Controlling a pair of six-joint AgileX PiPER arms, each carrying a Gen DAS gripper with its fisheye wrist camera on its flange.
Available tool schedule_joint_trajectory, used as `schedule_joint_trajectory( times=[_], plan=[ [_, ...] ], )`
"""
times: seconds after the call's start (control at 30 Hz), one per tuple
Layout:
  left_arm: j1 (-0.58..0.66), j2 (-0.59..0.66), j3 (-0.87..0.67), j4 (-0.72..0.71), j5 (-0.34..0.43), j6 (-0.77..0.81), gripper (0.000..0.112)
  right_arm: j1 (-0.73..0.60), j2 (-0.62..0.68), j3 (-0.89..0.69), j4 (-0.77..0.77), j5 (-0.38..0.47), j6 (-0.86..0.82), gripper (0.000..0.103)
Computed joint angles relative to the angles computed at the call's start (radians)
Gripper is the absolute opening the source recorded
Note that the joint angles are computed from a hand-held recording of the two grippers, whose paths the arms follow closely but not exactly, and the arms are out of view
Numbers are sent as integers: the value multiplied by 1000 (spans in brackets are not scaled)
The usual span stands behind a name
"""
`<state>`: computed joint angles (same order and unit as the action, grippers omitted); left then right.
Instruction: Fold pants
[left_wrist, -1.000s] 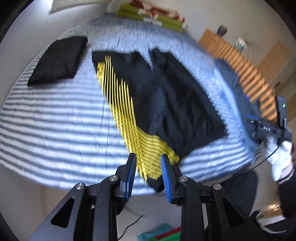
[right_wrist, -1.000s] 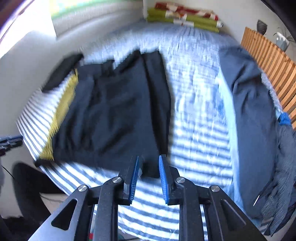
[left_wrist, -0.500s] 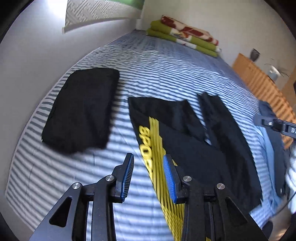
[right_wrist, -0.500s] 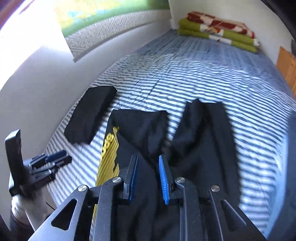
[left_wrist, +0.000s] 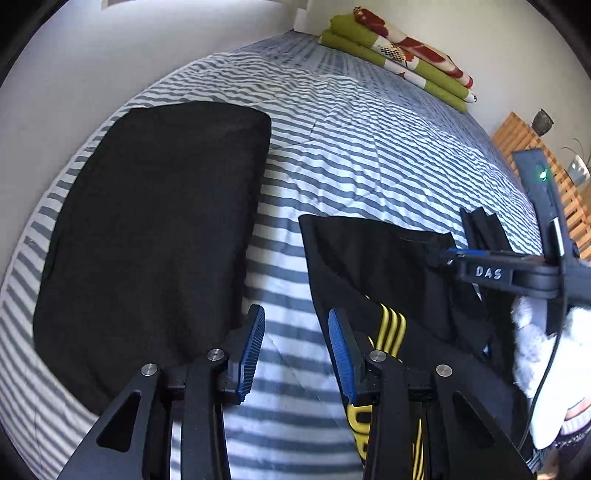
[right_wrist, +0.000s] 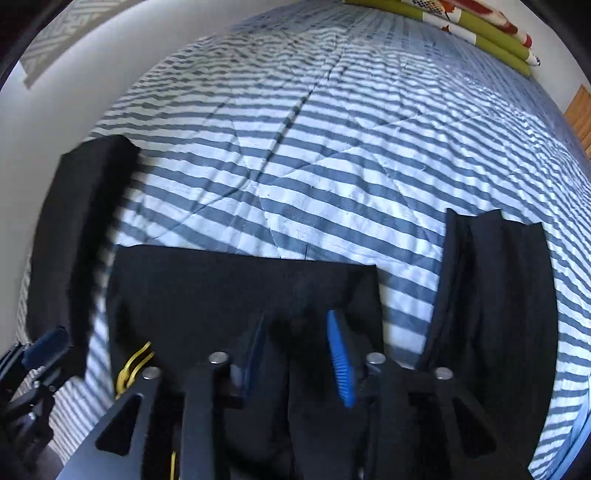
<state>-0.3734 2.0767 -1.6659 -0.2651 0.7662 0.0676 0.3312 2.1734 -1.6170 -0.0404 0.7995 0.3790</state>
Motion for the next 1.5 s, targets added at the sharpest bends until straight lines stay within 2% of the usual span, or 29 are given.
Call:
schedule_joint_trajectory(
  times=[0.03, 0.07, 0.1, 0.13, 0.23, 0.4, 0.47, 0.57, 0.73, 0.77, 0.8, 0.83, 0.87, 0.93, 1.0, 1.07, 1.17, 1.2, 1.27, 1.3, 1.33, 1.43, 1.5],
  plan=[
    [2, 18, -21, 0, 4, 3, 39, -2, 12, -9, 8, 6, -7, 31],
    [3, 36, -41, 0, 9, 3, 39, 2, 25, -14, 4, 11, -13, 19],
    [4, 48, -55, -1, 12, 5, 39, 11, 21, -5, -21, 0, -6, 13],
    [5, 60, -70, -4, 16, 13, 39, 19, 13, 2, -38, -3, -22, 4],
    [-5, 78, -90, 3, 13, 12, 39, 12, -29, 22, -33, 0, -84, 3],
    [-16, 128, -160, 2, 34, -15, 39, -92, -185, 113, 85, -95, -302, 3],
    [-22, 161, -206, -16, 52, -30, 41, -160, -156, 79, 149, -78, -342, 3],
    [-47, 219, -300, -12, 84, -56, 45, -183, -83, 38, 38, -38, -222, 3],
    [-97, 351, -516, 54, 158, -130, 54, -216, -68, 85, 108, -83, -263, 3],
    [-101, 384, -565, 46, 180, -134, 52, -212, -62, 80, 82, -77, -242, 3],
    [-107, 405, -591, 41, 182, -130, 41, -209, -63, 81, 63, -77, -227, 3],
    [-123, 412, -594, 76, 165, -146, 13, -211, -64, 83, 66, -82, -234, 3],
    [-138, 408, -583, 117, 149, -169, 6, -213, -75, 99, 71, -97, -240, 3],
    [-143, 362, -501, 126, 80, -179, 2, -220, -106, 131, 106, -127, -275, 3],
    [-134, 268, -362, 110, -7, -165, 1, -224, -144, 161, 180, -158, -346, 4],
    [-127, 143, -202, 152, -100, -201, 1, -222, -188, 191, 305, -191, -483, 3],
    [-124, -20, -24, 323, -196, -356, 1, -212, -198, 181, 488, -215, -669, 3],
    [-125, -38, -14, 376, -189, -412, 1, -209, -186, 164, 514, -213, -693, 3],
    [-138, -22, -53, 485, -118, -511, 5, -178, -130, 101, 447, -194, -622, 7],
    [-148, 8, -103, 522, -56, -520, 16, -161, -98, 60, 374, -165, -544, 10],
    [-154, 21, -124, 531, -32, -509, 21, -156, -90, 47, 341, -148, -504, 15],
    [-168, 0, -103, 535, -54, -489, 22, -218, -176, 153, 439, -170, -602, 26],
    [-167, 6, -129, 438, -54, -403, 23, -282, -239, 219, 464, -181, -644, 28]
  ],
)
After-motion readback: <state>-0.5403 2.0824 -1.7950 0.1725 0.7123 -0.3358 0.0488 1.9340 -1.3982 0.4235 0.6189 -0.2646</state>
